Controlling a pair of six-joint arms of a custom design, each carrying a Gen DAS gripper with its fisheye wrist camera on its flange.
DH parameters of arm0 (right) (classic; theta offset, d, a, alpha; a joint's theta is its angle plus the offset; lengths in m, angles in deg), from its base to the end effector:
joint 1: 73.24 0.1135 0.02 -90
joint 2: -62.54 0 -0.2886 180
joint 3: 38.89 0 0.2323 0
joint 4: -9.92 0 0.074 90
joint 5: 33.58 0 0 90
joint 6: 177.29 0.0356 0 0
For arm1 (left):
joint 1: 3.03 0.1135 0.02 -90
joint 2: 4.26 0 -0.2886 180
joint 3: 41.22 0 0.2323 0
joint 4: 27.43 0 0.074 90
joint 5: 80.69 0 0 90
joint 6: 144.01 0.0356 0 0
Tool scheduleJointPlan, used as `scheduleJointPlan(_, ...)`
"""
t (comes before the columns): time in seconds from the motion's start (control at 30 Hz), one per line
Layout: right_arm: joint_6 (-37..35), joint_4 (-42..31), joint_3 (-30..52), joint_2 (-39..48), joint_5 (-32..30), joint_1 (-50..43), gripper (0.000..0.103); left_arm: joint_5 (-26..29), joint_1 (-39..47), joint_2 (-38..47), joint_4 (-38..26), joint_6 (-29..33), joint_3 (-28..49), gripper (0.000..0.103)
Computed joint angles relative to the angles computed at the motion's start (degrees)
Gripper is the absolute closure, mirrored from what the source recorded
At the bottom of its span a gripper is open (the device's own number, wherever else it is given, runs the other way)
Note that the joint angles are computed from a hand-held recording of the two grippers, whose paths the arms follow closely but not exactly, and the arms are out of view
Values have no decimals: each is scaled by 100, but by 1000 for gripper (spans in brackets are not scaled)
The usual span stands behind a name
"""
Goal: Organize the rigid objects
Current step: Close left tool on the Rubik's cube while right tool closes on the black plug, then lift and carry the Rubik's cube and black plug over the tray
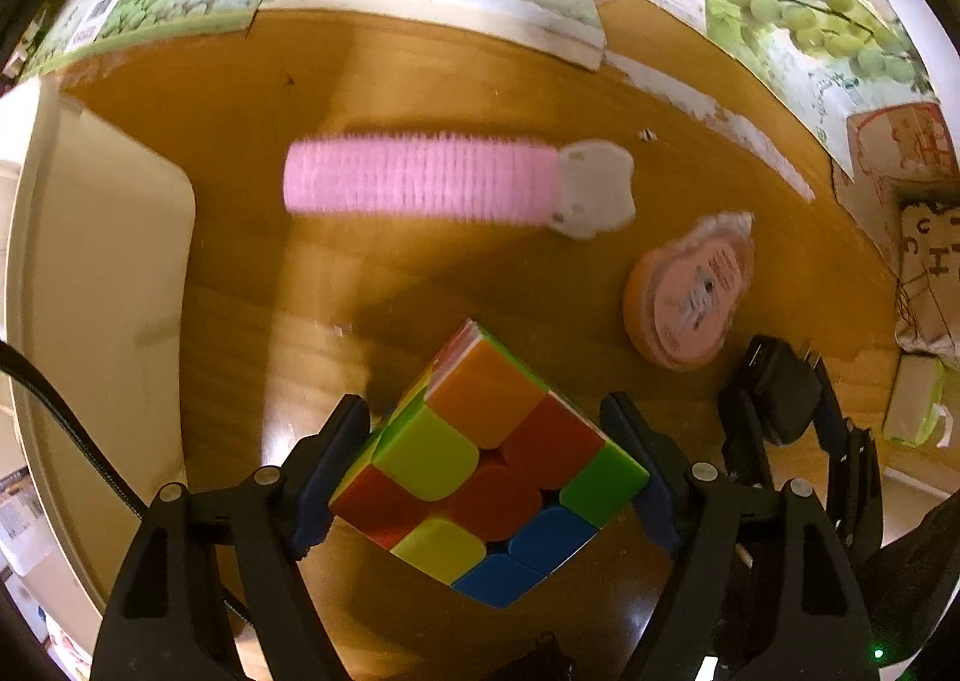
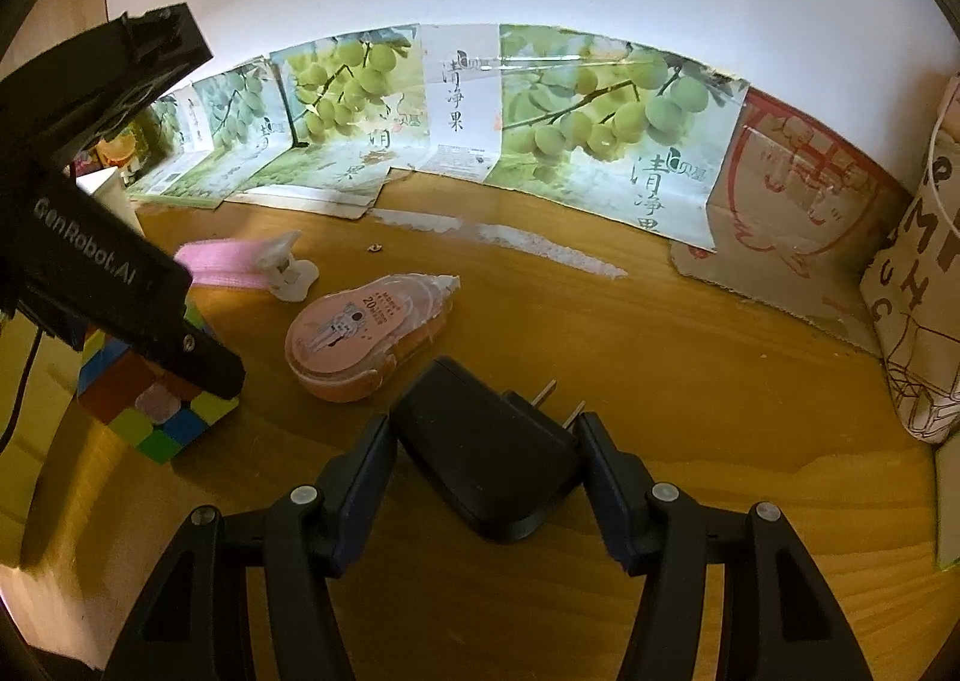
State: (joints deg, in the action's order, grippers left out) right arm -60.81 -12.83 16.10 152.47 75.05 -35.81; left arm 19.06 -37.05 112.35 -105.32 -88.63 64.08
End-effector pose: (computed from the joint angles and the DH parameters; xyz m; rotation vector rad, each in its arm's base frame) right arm 0.2195 0.1537 0.1780 -0.1201 2.4970 0.0353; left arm 0.3104 -0.2168 0.2169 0.0141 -3.0488 0.2268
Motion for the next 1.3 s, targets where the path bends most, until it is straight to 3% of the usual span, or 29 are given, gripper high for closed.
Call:
scheduleJointPlan(0.4,281,-769,-5,-862,255,319,42,115,-430,-761,98,-232,-639,21)
scheduleJointPlan(0.9,1220,-1816,-69,-1712,765,1395,42,26,-1074,-1920,233,-921,-1602,21)
scheduleJointPlan(0.97,1365,-1950,-65,-1776,824,1581,42,-4,-1251,-2243,368,-1118,-1971,21)
scheduleJointPlan(1.3,2118,-2708,256,-1834,1251,2622,42,-73,-1412,-3552,21,-1381,-2388,21)
